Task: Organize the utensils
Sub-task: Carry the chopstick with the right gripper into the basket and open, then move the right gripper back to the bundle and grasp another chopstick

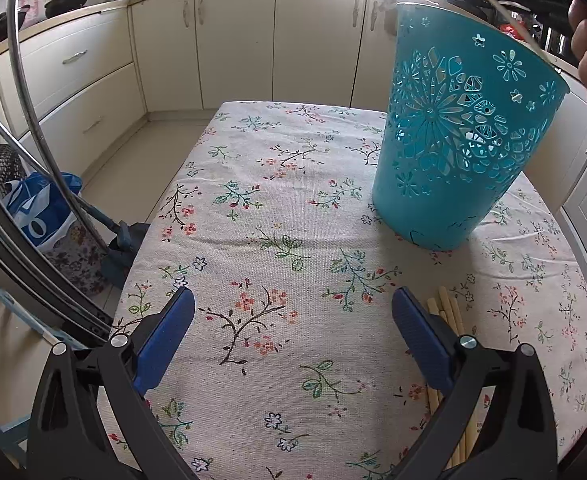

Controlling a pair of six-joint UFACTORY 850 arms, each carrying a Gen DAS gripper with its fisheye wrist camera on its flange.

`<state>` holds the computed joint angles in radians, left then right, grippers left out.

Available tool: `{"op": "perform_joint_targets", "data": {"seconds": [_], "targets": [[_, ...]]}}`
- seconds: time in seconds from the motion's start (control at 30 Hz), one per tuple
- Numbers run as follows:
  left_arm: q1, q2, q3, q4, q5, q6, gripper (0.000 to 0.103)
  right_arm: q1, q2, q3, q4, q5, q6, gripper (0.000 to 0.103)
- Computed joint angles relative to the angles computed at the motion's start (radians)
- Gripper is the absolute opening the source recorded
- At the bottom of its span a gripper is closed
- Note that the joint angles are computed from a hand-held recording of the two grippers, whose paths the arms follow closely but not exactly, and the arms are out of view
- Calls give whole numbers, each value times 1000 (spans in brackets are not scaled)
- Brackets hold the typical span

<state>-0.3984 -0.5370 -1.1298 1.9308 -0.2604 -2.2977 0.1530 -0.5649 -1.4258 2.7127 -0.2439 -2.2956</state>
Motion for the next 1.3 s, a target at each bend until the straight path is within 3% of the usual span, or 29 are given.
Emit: {"op": "perform_joint_targets", "data": {"seconds": [0.17,0.33,0.47,0.63,0.77,0.9,1.07,1.13,1.3], "targets": [[-1,-5,-5,-25,0,27,95,5,-7,6,43,10,-65,6],[-1,-7,-9,-41,0,41,95,9,8,25,-44,14,-7,6],[0,-5,-5,-16,-2,10,95,22,107,146,-9,-74,-112,7],[0,-4,-4,-22,-4,13,95,38,256,308,95,-208,-284,16],[2,-2,-2,-24,-5,8,95,36,342,401,116,-250,-321,22],[3,-1,1,-13,-5,-7,95,25,392,488,87,-222,-295,22],[2,-1,0,-8,-7,-15,95,24,391,576,-2,-118,-209,22],[2,0,1,-14,-8,-7,95,32,349,584,-153,-41,-70,22],[2,2,2,-9,-8,-18,95,54,242,551,-465,29,240,19]]}}
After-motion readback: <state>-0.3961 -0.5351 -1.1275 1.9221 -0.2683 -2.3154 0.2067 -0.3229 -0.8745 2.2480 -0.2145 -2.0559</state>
